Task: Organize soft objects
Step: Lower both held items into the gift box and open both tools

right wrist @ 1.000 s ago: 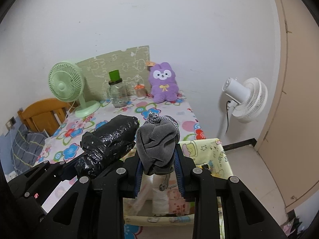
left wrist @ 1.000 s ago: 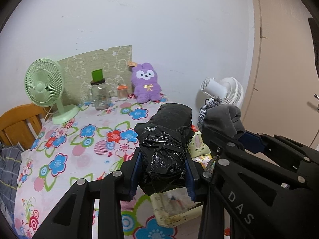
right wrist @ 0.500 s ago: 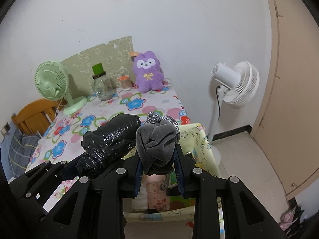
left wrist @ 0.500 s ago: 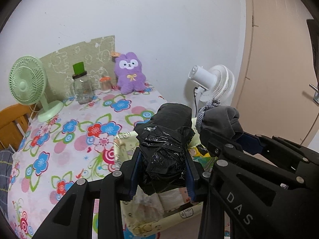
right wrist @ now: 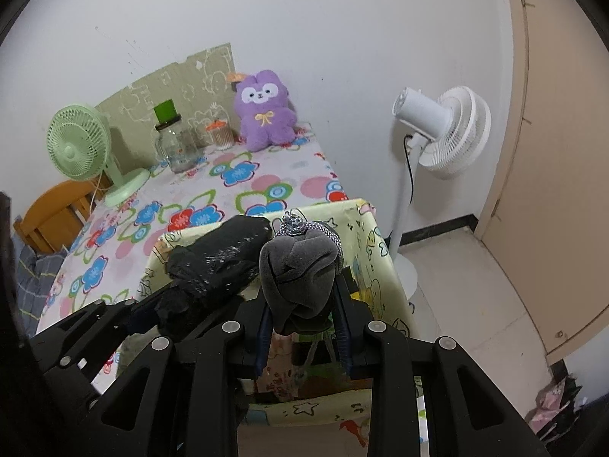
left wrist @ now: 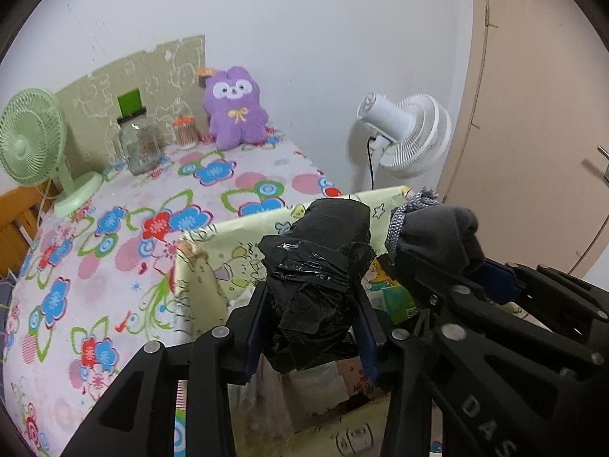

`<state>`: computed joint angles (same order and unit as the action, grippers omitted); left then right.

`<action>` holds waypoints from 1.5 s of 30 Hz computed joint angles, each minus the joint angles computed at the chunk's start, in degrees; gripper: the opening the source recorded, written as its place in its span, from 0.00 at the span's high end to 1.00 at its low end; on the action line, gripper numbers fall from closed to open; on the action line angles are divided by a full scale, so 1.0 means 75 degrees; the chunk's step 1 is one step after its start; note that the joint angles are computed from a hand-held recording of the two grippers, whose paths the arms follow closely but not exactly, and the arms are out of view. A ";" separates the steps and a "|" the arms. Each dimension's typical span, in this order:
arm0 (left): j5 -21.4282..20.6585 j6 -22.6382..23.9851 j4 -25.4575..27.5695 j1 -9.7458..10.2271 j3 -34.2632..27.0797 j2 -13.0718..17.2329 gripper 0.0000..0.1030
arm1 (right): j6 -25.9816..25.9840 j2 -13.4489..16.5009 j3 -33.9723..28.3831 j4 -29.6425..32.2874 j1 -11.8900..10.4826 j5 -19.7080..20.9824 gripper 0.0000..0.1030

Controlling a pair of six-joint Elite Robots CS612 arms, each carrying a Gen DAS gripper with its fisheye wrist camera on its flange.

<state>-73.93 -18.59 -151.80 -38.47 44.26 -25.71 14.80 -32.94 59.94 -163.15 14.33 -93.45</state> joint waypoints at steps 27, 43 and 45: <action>0.0129 0.0172 0.0262 -0.0007 0.0205 -0.0164 0.07 | -0.0086 0.0140 -0.0126 -0.0112 0.0053 -0.0087 0.16; 0.0762 0.0110 -0.0615 -0.0093 0.1318 -0.0758 0.00 | -0.0207 -0.0104 0.0222 -0.0611 0.0240 -0.0314 0.10; 0.0812 0.0114 -0.0759 -0.0099 0.1501 -0.0860 0.00 | -0.0244 -0.0130 0.0245 -0.0650 0.0274 -0.0362 0.09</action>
<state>-67.84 -17.74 -157.50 -39.21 55.52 -32.16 12.97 -33.91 61.77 -168.02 16.38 -96.16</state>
